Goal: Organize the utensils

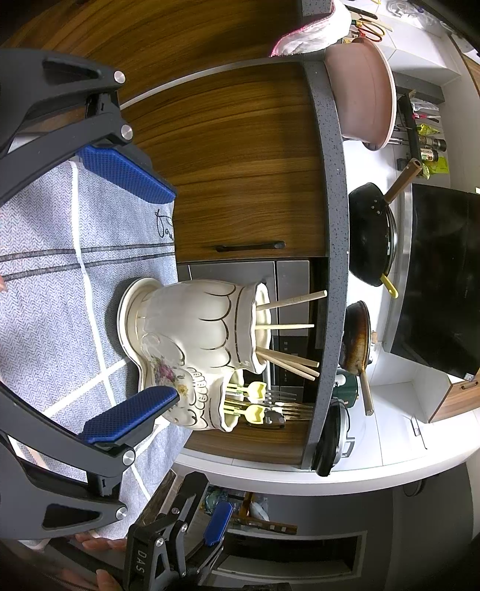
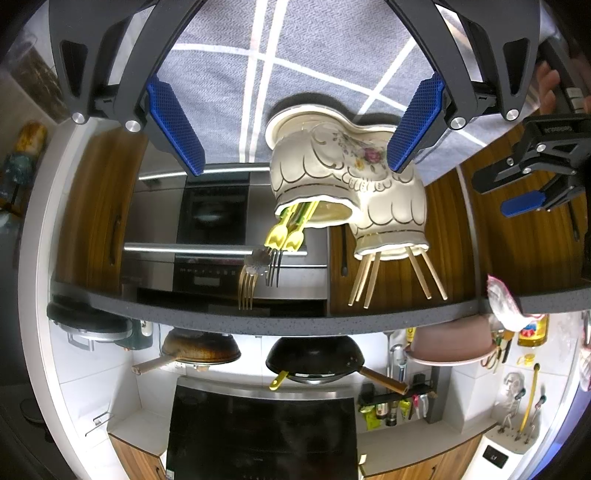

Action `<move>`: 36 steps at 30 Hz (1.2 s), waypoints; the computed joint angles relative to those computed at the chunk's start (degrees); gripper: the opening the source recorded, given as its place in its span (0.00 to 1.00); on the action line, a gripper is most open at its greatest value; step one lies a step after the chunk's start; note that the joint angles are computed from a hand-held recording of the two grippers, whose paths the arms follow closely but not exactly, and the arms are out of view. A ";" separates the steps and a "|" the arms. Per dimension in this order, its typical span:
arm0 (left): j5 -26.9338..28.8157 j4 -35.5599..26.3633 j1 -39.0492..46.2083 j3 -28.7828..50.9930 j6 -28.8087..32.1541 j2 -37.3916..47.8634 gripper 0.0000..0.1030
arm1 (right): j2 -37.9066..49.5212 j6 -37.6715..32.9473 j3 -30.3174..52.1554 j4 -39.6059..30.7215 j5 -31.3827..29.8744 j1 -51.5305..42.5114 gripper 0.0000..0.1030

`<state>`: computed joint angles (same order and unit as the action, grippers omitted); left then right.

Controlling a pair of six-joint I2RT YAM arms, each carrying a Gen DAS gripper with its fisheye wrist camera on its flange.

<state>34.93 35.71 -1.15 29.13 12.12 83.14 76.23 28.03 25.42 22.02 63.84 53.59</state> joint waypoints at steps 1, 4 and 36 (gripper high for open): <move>0.01 -0.04 0.00 0.04 -0.02 0.01 0.95 | -0.04 0.00 0.02 -0.06 0.02 0.01 0.95; 0.05 -0.11 0.02 0.07 0.03 0.01 0.95 | 0.00 0.01 0.02 -0.04 0.04 0.03 0.95; 1.12 -0.44 0.66 0.20 0.66 0.34 0.95 | -0.26 0.08 0.19 -0.58 -0.22 -0.16 0.95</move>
<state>36.05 35.27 -0.50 29.33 12.78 83.48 75.97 28.11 25.61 21.43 63.62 53.43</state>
